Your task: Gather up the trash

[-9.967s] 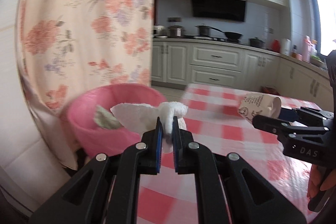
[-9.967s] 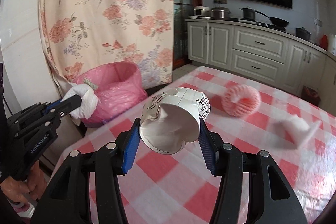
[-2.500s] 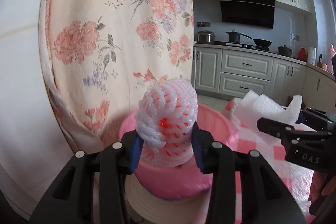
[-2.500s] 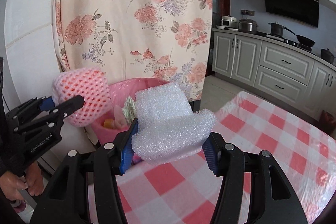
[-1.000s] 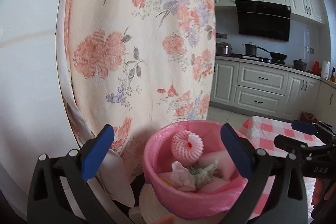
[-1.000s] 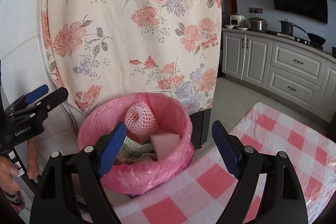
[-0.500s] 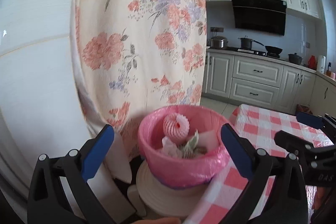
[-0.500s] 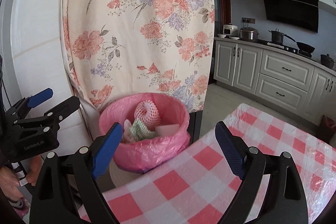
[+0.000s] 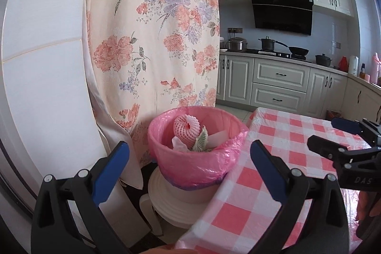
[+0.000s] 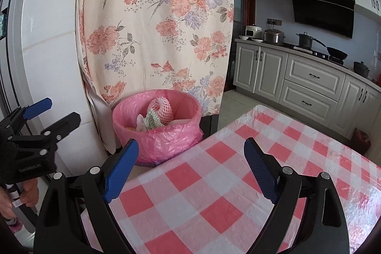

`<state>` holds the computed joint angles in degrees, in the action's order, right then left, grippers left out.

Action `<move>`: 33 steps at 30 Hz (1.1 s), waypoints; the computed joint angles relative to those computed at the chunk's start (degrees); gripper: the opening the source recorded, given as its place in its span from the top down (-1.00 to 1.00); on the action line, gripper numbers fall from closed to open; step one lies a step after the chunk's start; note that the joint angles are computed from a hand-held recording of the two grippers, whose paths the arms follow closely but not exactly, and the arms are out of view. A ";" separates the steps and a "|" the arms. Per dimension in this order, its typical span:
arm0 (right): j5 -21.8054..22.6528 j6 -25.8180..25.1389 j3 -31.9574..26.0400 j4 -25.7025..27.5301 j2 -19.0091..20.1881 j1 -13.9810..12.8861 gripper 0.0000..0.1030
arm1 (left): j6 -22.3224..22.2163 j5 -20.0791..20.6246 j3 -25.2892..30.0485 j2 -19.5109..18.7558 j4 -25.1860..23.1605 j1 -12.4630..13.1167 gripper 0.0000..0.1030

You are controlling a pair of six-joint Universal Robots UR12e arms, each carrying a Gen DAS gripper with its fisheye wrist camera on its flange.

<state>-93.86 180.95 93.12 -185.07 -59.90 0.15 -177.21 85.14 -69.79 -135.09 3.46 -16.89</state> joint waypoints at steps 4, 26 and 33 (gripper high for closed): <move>0.25 0.26 0.35 -0.87 -0.07 -0.02 -0.65 | 1.07 0.39 -0.30 0.18 0.50 -0.27 -0.91; 1.20 0.70 0.24 -0.88 0.14 0.26 -0.65 | -0.28 0.37 -0.27 -0.05 0.40 -0.01 -0.91; 0.80 0.78 0.17 -1.19 0.22 0.36 -0.65 | -0.16 0.36 -0.30 -0.05 0.62 -0.03 -0.91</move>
<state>-93.06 181.72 93.29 -186.26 -59.68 0.52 -177.37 85.50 -70.09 -135.13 4.08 -16.92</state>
